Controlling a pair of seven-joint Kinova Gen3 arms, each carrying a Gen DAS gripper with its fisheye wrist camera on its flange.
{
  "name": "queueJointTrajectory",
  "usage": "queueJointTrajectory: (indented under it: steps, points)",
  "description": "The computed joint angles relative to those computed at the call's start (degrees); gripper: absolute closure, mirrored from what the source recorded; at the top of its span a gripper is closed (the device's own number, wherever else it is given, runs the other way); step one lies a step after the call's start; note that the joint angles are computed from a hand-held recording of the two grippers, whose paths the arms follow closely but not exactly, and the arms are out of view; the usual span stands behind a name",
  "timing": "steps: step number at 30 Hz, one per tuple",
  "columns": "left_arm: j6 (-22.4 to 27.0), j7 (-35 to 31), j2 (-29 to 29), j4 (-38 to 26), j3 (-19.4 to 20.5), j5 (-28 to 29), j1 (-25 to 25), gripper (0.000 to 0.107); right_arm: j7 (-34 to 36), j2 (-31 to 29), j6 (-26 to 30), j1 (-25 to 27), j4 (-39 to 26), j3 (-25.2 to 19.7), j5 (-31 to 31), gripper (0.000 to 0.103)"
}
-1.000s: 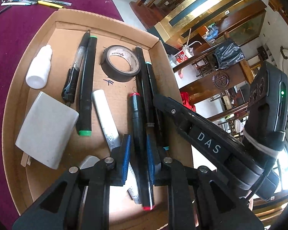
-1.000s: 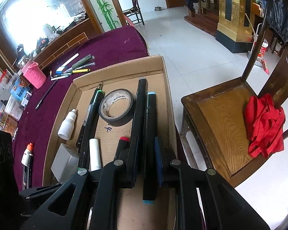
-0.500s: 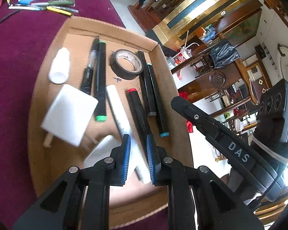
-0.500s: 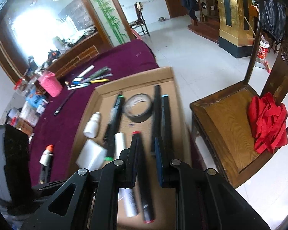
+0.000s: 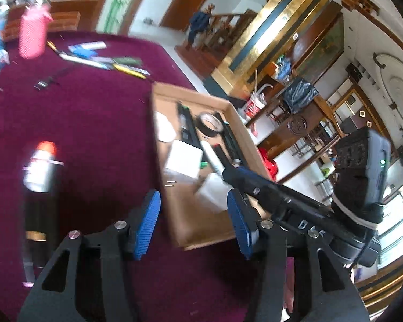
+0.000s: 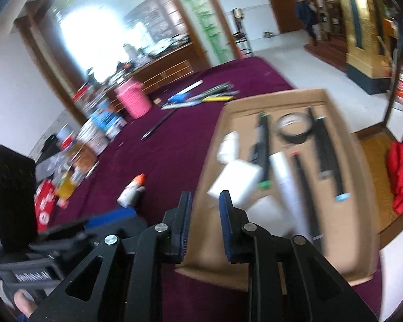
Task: Organize rigid objects
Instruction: 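Move both open grippers back to the remaining black markers beside the glue bottle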
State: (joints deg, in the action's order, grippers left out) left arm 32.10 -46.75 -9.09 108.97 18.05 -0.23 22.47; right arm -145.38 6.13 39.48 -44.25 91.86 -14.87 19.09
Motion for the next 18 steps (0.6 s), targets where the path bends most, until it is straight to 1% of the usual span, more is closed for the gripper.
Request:
queueJointTrajectory:
  steps: [2,4,6,7,10,11,14,18]
  points:
    - [2.18,0.78,-3.38,1.72,0.61,-2.60,-0.94,0.057,1.74,2.26,-0.39,-1.07,-1.56,-1.06,-0.98,0.083]
    - [3.52,0.57,-6.99,4.00,0.40,-3.44,-2.16,0.057,2.56,4.31,-0.22,-2.79,-2.91,-1.10,-1.20,0.083]
    - [4.05,-0.64,-10.42,6.71,-0.82,-2.42,-3.03,0.057,4.39,7.25,0.77,-4.64,-5.44,-0.97,-1.74,0.083]
    - [5.10,-1.48,-12.00,7.86,-1.64,-1.99,-3.73,0.057,4.96,8.06,0.87,-5.45,-5.89,-0.63,-2.12,0.083]
    - [7.69,-3.48,-14.46,9.95,-2.63,-1.42,-6.45,0.057,6.60,11.27,1.27,-7.21,-8.04,0.47,-3.86,0.083]
    - [8.13,-4.48,-14.88,10.85,-3.47,-0.96,-7.06,0.057,6.77,12.11,1.04,-7.60,-8.48,0.97,-4.39,0.083]
    - [8.06,-9.82,-14.41,13.28,-8.40,2.81,-6.75,0.057,6.28,13.98,0.02,-9.30,-8.89,3.00,-4.02,0.083]
    - [6.17,-14.42,-11.82,14.46,-9.78,6.35,-7.49,0.057,7.19,14.80,-3.52,-8.63,-6.78,3.44,-5.51,0.084]
